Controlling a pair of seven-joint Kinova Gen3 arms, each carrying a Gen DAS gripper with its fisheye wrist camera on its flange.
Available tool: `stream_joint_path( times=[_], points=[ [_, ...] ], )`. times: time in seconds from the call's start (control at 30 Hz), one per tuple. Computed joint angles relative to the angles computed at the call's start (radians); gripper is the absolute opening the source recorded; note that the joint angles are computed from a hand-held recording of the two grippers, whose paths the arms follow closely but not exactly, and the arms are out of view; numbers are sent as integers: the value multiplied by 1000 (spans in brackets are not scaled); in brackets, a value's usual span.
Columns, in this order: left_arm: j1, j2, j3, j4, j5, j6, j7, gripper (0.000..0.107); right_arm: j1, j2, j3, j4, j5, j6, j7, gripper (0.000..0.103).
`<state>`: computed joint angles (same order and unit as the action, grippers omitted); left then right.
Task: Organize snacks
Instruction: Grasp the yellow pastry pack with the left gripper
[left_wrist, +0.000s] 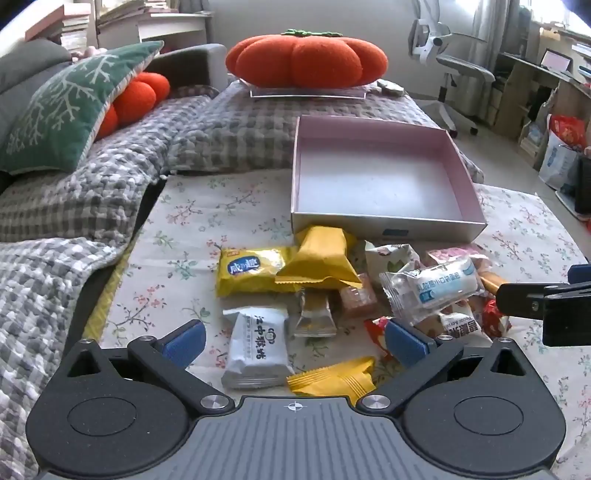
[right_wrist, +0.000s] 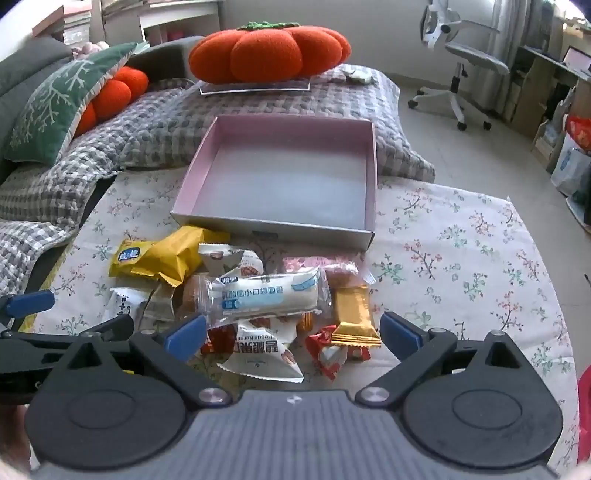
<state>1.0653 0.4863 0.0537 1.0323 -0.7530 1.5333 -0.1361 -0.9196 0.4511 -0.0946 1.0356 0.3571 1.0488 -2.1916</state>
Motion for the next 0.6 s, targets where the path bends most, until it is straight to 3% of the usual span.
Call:
stream_joint_path(
  times=[0.6],
  points=[
    [-20,-16,14,17,39,-32,3,103,7,13,3,-19,-19,47,-26,100]
  ],
)
